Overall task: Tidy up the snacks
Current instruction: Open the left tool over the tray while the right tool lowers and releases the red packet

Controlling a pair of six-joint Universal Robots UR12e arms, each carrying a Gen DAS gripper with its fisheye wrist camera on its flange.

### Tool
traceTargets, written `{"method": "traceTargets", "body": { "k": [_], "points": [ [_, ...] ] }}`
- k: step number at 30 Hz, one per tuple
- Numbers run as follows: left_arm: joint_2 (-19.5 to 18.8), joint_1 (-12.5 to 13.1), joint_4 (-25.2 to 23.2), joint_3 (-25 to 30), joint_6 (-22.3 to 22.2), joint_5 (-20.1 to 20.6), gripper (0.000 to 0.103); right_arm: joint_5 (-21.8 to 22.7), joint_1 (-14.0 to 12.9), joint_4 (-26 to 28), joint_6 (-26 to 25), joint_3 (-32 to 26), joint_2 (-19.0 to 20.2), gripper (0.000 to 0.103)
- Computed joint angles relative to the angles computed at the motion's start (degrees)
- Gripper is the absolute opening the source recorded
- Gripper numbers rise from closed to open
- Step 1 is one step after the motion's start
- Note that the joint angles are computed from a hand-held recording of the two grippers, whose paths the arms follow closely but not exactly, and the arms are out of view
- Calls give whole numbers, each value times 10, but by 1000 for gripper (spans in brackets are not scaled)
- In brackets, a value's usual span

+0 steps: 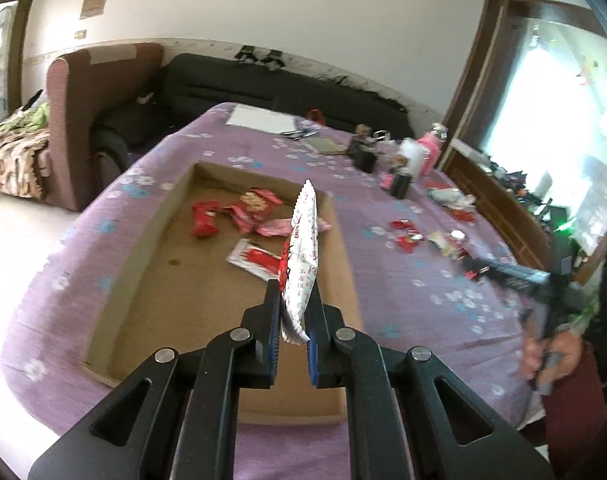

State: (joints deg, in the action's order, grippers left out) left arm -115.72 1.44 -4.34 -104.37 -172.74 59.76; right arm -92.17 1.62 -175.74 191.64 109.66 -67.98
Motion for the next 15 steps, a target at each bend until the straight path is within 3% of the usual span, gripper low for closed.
{"method": "traceTargets", "body": {
  "k": [4,8,15],
  "points": [
    [-17,-1,-41,37,7,44,8,60,11,4,1,-32,7,27],
    [-38,-7,-90,78,21,67,8,116,30,42,-5,-91,36,27],
    [-72,-22,-160,132,30,113,9,111,70,118,-36,-185,96,27]
  ]
}}
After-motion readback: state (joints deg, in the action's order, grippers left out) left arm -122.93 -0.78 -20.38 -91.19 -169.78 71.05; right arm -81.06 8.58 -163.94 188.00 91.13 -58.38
